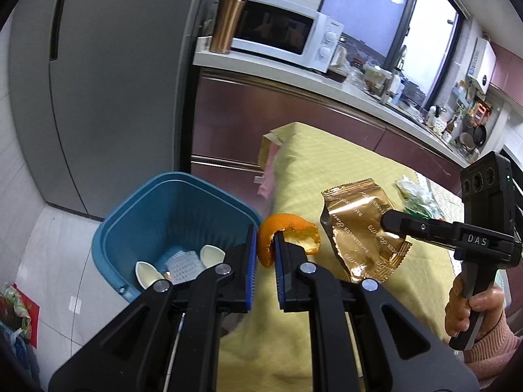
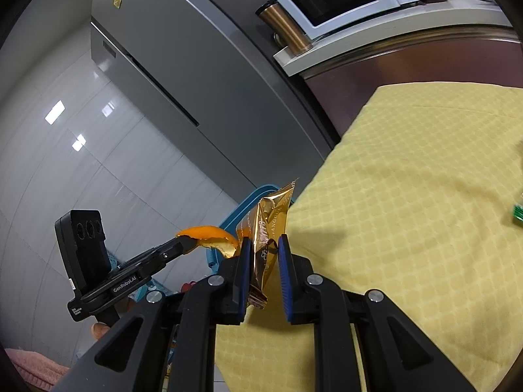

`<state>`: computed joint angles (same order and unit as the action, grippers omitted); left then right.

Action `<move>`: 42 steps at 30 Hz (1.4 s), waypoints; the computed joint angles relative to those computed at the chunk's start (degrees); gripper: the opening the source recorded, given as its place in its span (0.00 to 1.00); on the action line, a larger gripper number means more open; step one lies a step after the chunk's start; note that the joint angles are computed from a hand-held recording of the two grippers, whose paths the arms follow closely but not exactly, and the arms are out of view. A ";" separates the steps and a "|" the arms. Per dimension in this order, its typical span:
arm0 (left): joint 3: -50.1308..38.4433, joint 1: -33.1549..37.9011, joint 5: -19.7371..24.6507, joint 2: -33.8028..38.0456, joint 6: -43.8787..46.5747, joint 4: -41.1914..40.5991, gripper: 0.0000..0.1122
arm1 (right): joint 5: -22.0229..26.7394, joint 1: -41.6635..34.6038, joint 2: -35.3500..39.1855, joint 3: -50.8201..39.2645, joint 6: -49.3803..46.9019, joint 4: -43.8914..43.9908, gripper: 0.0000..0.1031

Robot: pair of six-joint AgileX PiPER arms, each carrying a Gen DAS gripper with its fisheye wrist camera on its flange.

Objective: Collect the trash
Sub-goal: 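Carry the orange peel and gold wrapper to the blue bin and release both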

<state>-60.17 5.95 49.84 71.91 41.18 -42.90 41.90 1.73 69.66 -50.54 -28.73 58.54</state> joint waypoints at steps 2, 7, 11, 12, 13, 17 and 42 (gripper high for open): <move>-0.30 0.75 -0.22 0.48 0.03 0.24 0.09 | -0.39 0.93 1.18 -0.85 0.03 0.20 0.15; -0.97 2.42 -0.64 1.74 0.43 0.26 0.09 | -1.88 3.79 4.11 -3.07 0.84 -0.61 0.15; -1.58 2.93 -1.16 2.82 0.12 0.71 0.09 | -2.84 5.77 6.39 -4.95 1.96 -1.68 0.15; -1.66 2.89 -1.38 3.05 -0.12 0.94 0.09 | -3.06 6.17 6.94 -5.42 2.21 -1.91 0.15; -1.82 2.87 -1.56 3.33 -0.38 1.18 0.09 | -3.16 6.42 7.21 -5.67 2.35 -2.05 0.15; -2.05 3.17 -2.29 4.52 -0.74 1.70 0.09 | -3.86 7.80 9.29 -7.54 3.46 -3.11 0.15; -2.41 2.83 -7.45 10.44 -4.31 5.96 0.09 | -6.45 14.24 18.89 -15.56 11.86 -11.70 0.16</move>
<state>-62.58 8.78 42.40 82.35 36.87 -36.94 35.45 15.97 88.55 -66.10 -16.87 46.85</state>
